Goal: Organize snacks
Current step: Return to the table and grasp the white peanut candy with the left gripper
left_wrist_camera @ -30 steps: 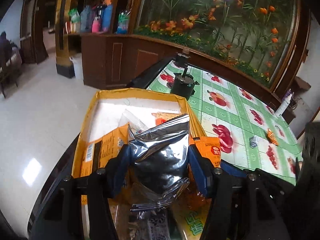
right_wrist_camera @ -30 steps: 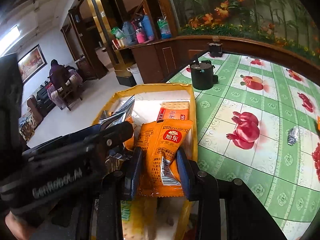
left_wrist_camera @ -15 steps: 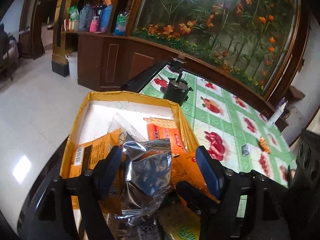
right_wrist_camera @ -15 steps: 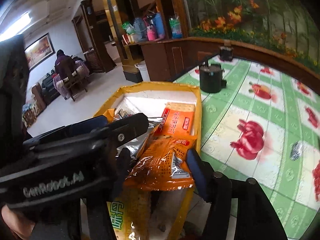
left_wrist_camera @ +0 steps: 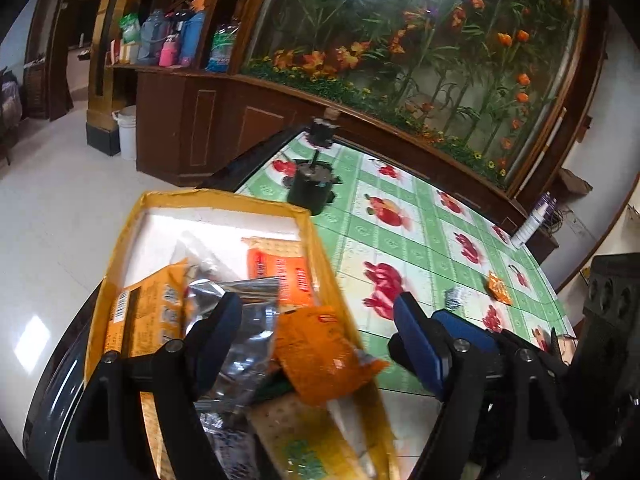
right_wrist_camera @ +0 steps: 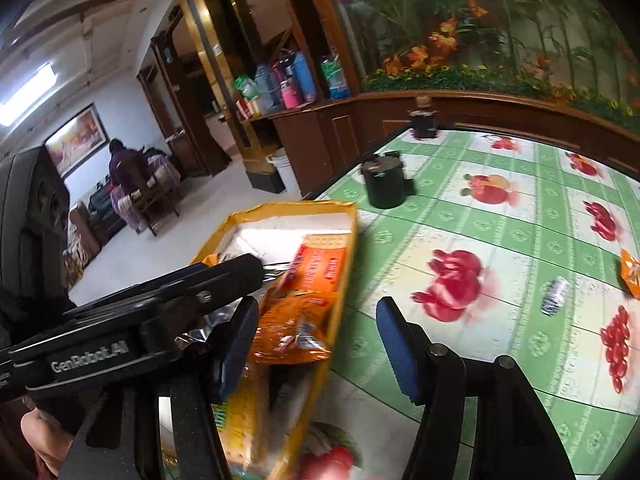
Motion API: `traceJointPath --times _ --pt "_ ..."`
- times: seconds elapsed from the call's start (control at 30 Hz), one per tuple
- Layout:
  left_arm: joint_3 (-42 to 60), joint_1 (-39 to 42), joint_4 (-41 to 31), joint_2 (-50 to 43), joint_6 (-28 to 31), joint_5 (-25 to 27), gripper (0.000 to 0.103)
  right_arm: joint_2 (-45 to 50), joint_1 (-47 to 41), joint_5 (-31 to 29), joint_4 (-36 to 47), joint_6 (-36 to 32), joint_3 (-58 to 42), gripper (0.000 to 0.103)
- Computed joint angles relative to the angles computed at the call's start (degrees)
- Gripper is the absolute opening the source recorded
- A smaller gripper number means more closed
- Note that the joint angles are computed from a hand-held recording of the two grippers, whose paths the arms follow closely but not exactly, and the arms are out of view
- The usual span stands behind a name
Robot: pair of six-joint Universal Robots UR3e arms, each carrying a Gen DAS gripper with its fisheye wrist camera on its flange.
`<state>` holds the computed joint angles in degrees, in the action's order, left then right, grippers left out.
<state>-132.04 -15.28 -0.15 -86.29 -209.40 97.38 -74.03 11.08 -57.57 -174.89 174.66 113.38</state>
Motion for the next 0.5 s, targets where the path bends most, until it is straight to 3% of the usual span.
traceJointPath --times 0.3,0.5 --pt "15.3 -11.8 -6.8 -9.2 -0.6 5.4 0.078 -10.4 -19.1 6.5 5.2 -4.8 10.1 0.066" --pt "40.8 -18.9 -20.6 -26.8 1.9 6.4 0.078 -14.9 -39.2 10.4 14.1 -6.1 12.6 0.066"
